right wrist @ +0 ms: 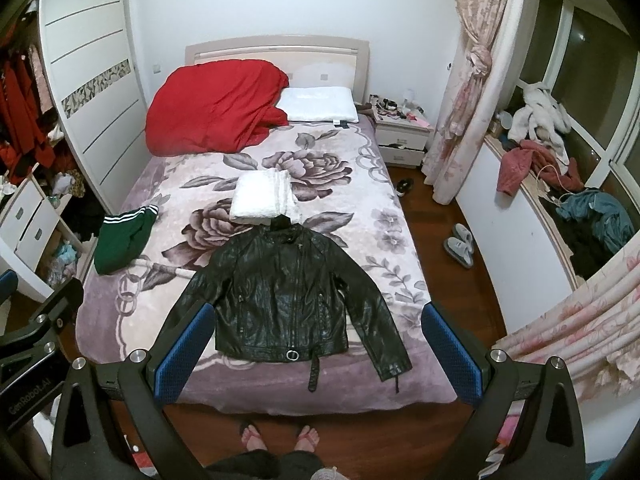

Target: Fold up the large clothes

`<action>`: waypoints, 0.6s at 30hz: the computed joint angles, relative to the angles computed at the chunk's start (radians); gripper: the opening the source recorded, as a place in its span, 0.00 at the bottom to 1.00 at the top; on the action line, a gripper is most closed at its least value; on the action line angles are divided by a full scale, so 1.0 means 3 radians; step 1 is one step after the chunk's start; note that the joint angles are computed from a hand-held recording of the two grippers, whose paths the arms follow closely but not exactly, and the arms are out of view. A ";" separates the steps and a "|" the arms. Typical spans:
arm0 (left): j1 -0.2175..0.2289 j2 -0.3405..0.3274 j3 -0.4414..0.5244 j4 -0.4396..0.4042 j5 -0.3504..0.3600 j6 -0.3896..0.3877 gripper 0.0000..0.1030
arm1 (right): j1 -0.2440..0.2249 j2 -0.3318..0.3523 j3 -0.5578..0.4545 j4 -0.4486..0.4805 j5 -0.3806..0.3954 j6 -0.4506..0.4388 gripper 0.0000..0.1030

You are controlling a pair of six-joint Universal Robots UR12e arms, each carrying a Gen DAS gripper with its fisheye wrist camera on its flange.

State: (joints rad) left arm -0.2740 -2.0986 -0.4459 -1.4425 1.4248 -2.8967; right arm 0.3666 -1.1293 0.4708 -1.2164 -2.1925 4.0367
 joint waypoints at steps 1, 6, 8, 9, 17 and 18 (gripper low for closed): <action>0.0005 0.0006 -0.0009 0.0000 -0.0004 -0.0004 1.00 | -0.0005 0.0029 -0.0059 0.0028 -0.0002 -0.0004 1.00; 0.0002 0.0047 -0.0094 0.0056 -0.0001 -0.0013 1.00 | 0.0009 0.0084 -0.0184 0.0094 -0.0008 0.0009 1.00; 0.0002 0.0042 -0.0085 0.0052 -0.0002 -0.0015 1.00 | 0.0008 0.0065 -0.0144 0.0064 -0.0007 0.0009 1.00; -0.0009 0.0006 -0.0008 0.0015 0.0001 -0.0013 1.00 | 0.0010 0.0054 -0.0116 0.0048 -0.0010 0.0010 1.00; -0.0010 0.0001 0.0011 0.0011 -0.0010 -0.0013 1.00 | 0.0000 0.0236 -0.0611 0.0340 -0.0025 0.0011 1.00; -0.0007 0.0037 -0.0067 0.0059 -0.0006 -0.0007 1.00 | 0.0000 0.0236 -0.0611 0.0332 -0.0024 0.0007 1.00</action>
State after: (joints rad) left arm -0.2759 -2.0874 -0.4658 -1.4247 1.4229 -2.8988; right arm 0.3667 -1.0583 0.2875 -1.1169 -2.1997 4.0389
